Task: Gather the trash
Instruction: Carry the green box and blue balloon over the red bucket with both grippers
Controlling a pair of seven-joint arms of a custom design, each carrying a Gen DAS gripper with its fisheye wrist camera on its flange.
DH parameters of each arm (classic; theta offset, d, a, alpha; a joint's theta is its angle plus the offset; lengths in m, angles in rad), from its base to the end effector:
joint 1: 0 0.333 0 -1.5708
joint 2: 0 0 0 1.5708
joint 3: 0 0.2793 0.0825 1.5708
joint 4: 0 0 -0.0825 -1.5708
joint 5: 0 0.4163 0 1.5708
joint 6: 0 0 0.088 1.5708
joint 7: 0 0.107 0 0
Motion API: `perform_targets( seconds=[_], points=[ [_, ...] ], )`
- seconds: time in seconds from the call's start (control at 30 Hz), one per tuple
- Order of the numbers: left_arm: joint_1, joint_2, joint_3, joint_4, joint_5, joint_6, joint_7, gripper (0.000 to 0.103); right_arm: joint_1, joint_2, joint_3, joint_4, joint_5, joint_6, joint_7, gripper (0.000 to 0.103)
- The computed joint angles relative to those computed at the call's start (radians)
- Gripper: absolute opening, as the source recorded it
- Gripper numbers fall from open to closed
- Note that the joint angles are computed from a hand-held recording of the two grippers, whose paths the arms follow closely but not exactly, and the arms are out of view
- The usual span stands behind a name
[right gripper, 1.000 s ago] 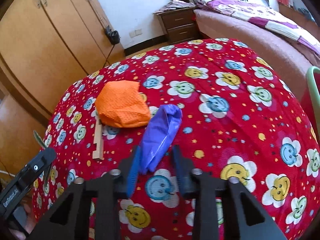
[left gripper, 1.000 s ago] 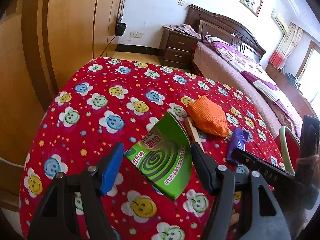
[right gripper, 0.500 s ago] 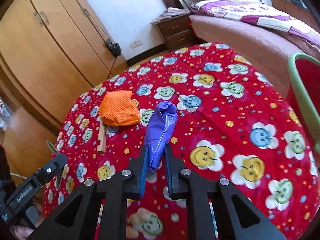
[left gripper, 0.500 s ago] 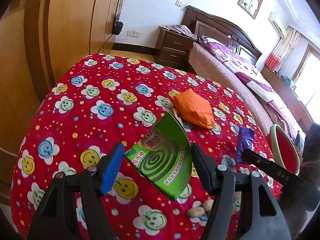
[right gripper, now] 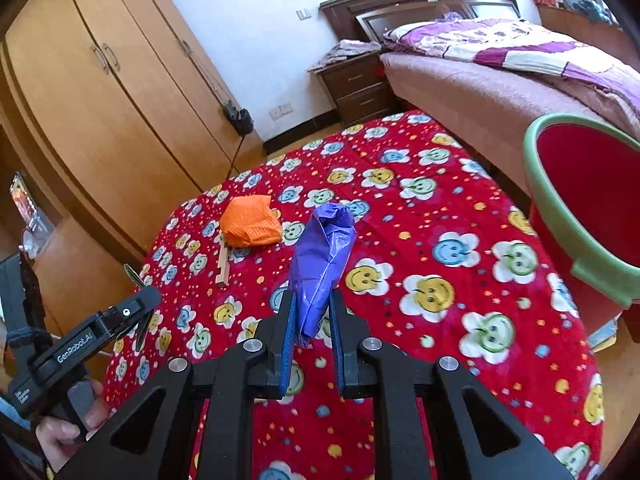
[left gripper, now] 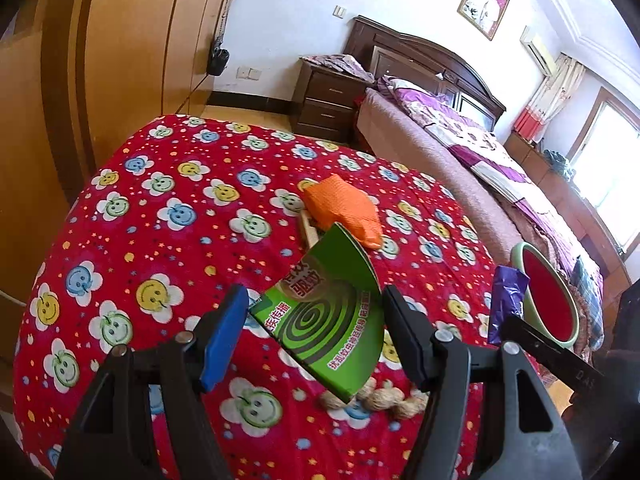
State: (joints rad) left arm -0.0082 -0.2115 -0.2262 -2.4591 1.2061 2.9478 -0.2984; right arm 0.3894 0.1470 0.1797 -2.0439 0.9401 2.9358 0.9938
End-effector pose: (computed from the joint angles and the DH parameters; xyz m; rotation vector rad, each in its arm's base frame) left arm 0.4805 -0.1769 0.3633 -2.1570 1.2820 -0.9373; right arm 0.5608 0.2942 0.3821 -1.8308 1.3842 -0.1147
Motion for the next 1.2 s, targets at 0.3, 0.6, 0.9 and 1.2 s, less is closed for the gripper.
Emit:
perform_targets(
  seconds=[0.3, 0.6, 0.9, 1.2],
  points=[
    [-0.023, -0.006, -0.014, 0.011, -0.034, -0.006, 0.027, 0.068, -0.005, -0.097, -0.01, -0.083, 0.166, 0.008, -0.146, 0.016],
    [-0.049, 0.003, -0.027, 0.04, -0.052, -0.021, 0.056, 0.068, 0.004, -0.154, -0.043, -0.129, 0.292, 0.005, -0.25, 0.016],
    [-0.076, 0.025, -0.026, 0.072, -0.094, -0.009, 0.105, 0.068, 0.003, -0.193, -0.071, -0.157, 0.409, 0.007, -0.362, 0.016],
    [-0.112, 0.08, -0.024, 0.141, -0.155, 0.016, 0.194, 0.068, -0.02, -0.218, -0.101, -0.174, 0.539, 0.006, -0.464, 0.016]
  ],
)
